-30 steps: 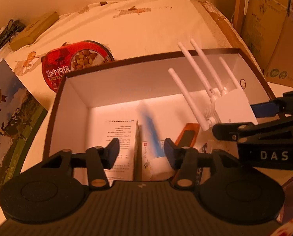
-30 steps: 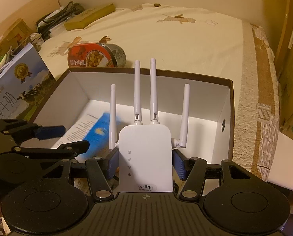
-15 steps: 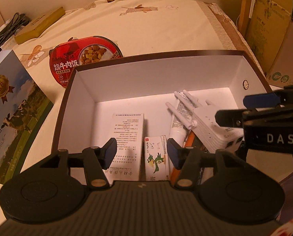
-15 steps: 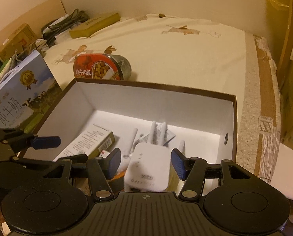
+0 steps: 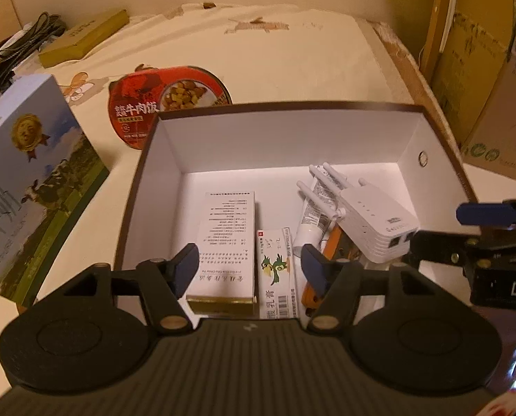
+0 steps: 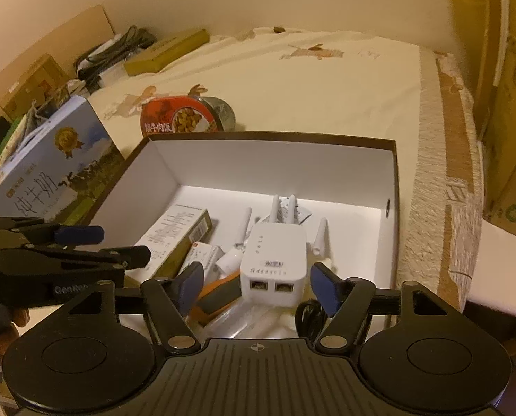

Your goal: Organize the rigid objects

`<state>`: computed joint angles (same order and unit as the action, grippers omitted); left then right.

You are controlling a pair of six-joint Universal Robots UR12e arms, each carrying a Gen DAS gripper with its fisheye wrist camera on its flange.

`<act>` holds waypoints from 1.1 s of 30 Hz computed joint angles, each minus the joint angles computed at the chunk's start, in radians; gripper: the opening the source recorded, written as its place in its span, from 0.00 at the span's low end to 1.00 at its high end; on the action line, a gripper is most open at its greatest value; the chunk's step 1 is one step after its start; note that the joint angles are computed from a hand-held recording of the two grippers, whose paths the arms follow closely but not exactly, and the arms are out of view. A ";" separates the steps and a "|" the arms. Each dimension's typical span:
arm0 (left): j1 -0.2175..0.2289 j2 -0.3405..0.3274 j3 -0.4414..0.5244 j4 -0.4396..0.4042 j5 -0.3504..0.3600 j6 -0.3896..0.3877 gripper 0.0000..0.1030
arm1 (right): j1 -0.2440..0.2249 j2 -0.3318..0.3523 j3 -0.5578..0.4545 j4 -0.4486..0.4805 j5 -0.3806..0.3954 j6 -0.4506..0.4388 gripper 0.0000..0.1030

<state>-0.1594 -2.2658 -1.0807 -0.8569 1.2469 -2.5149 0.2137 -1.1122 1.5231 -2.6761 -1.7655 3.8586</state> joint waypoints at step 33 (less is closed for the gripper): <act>0.158 0.389 -0.415 0.075 0.001 -0.081 0.71 | 0.188 -0.148 0.029 0.124 -0.111 0.181 0.66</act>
